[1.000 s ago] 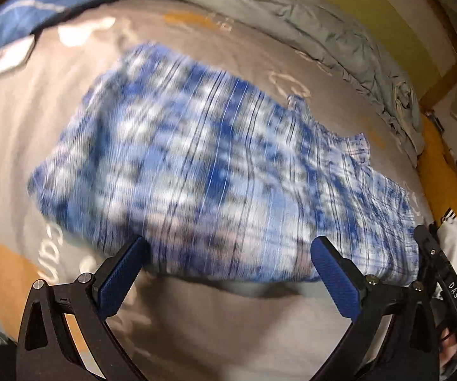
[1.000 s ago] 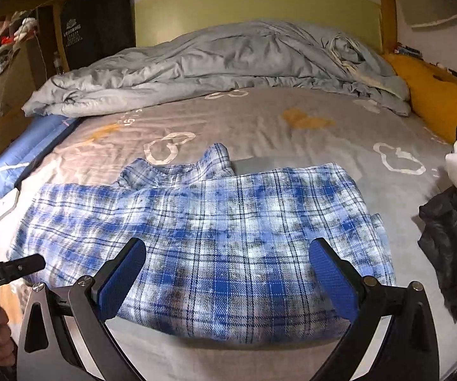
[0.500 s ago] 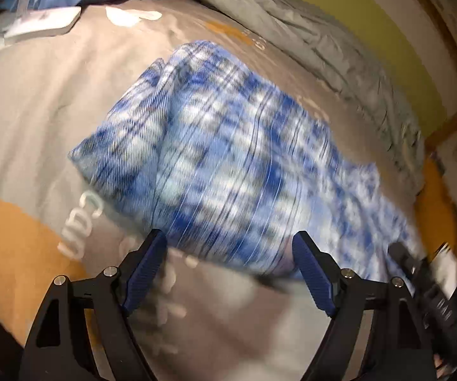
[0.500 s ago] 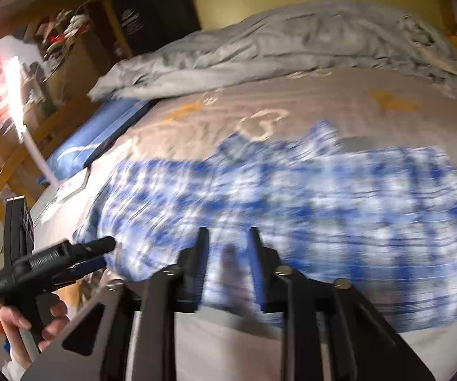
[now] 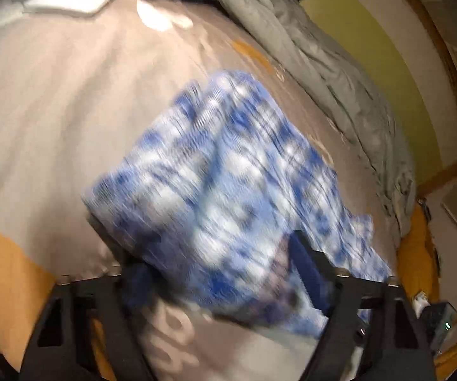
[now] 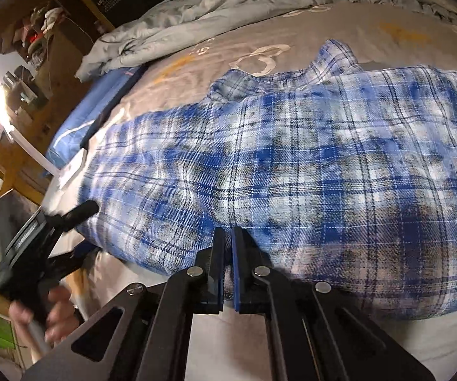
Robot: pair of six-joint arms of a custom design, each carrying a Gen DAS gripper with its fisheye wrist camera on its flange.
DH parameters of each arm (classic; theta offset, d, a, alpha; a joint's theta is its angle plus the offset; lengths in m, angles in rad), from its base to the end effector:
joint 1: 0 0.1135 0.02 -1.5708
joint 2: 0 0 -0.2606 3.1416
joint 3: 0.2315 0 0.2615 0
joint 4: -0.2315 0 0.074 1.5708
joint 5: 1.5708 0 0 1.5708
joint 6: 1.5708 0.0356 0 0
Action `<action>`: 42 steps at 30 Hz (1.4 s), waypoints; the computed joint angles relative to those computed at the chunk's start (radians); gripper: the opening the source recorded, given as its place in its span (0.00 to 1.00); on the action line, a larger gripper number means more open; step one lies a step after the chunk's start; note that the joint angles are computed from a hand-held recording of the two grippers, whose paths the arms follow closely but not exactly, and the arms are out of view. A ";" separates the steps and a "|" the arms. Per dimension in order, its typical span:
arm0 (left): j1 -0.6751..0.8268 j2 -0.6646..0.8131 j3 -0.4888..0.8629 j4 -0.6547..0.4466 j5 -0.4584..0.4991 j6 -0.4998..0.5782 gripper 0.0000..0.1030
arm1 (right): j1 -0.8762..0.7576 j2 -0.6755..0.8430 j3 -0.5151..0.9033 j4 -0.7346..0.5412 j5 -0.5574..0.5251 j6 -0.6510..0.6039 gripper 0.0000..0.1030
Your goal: Fold large clothes
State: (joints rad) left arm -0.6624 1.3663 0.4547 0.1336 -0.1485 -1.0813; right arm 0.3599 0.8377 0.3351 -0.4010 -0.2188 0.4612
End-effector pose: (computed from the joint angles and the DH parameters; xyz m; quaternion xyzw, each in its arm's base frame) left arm 0.1989 -0.1485 0.1276 -0.2193 0.8939 -0.2507 0.3001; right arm 0.1516 0.0653 0.1517 0.0119 0.9398 0.2245 0.2573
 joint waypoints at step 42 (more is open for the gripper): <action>-0.445 0.169 0.353 -0.045 -0.170 0.598 0.77 | -0.506 -0.446 0.064 -0.349 -0.115 -0.192 0.46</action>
